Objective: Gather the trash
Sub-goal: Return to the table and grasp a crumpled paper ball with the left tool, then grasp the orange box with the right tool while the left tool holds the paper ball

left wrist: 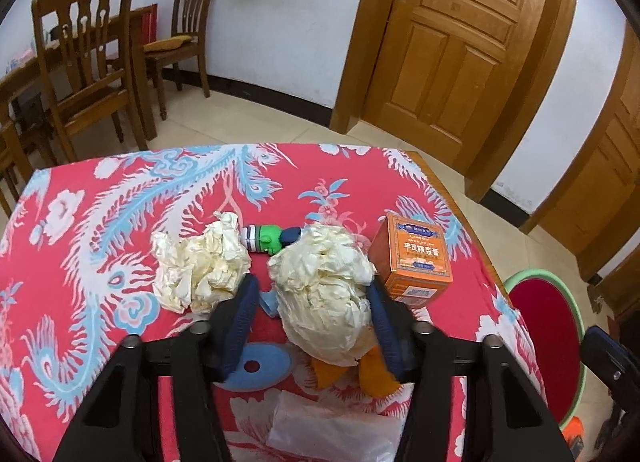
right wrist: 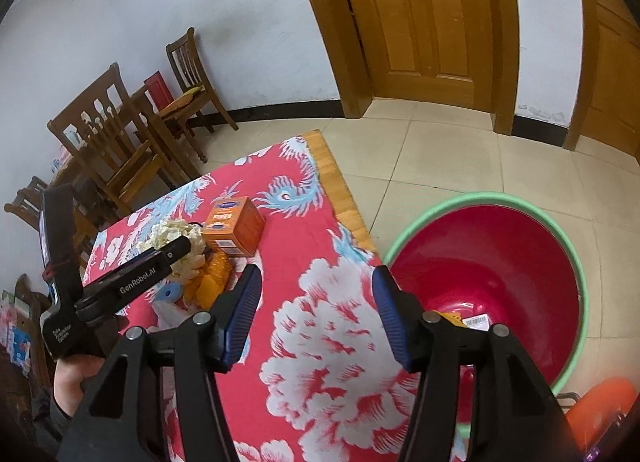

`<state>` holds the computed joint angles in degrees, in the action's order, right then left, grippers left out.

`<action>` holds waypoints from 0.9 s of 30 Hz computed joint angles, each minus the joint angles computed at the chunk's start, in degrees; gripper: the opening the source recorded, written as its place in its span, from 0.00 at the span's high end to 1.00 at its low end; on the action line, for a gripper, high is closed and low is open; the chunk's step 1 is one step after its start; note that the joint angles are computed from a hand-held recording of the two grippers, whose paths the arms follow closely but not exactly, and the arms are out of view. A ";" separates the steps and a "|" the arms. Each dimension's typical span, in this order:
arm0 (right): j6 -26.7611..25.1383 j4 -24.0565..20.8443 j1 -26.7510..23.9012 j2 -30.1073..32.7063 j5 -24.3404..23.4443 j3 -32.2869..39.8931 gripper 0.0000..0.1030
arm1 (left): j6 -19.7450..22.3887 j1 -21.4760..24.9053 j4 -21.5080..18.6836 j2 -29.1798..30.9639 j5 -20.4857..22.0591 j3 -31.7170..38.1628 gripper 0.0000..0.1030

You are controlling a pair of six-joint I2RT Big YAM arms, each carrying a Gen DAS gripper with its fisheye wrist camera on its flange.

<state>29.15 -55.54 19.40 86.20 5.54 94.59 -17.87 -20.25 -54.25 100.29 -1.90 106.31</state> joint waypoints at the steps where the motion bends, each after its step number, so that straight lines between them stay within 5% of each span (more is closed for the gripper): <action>1: -0.13 -0.05 0.13 0.52 -0.09 0.53 0.42 | -0.13 0.15 0.19 0.01 0.78 -0.15 0.60; 15: -1.74 -1.13 2.63 9.27 -1.50 10.33 0.31 | -2.99 2.17 5.56 -3.75 2.05 -3.18 0.65; 27: -3.99 -7.04 4.93 20.40 0.17 23.19 0.30 | -5.61 3.91 5.92 -4.26 1.01 -3.84 0.65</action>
<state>25.16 -62.58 24.34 106.60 5.72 117.78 -23.49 -16.34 -48.33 96.03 -0.89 102.47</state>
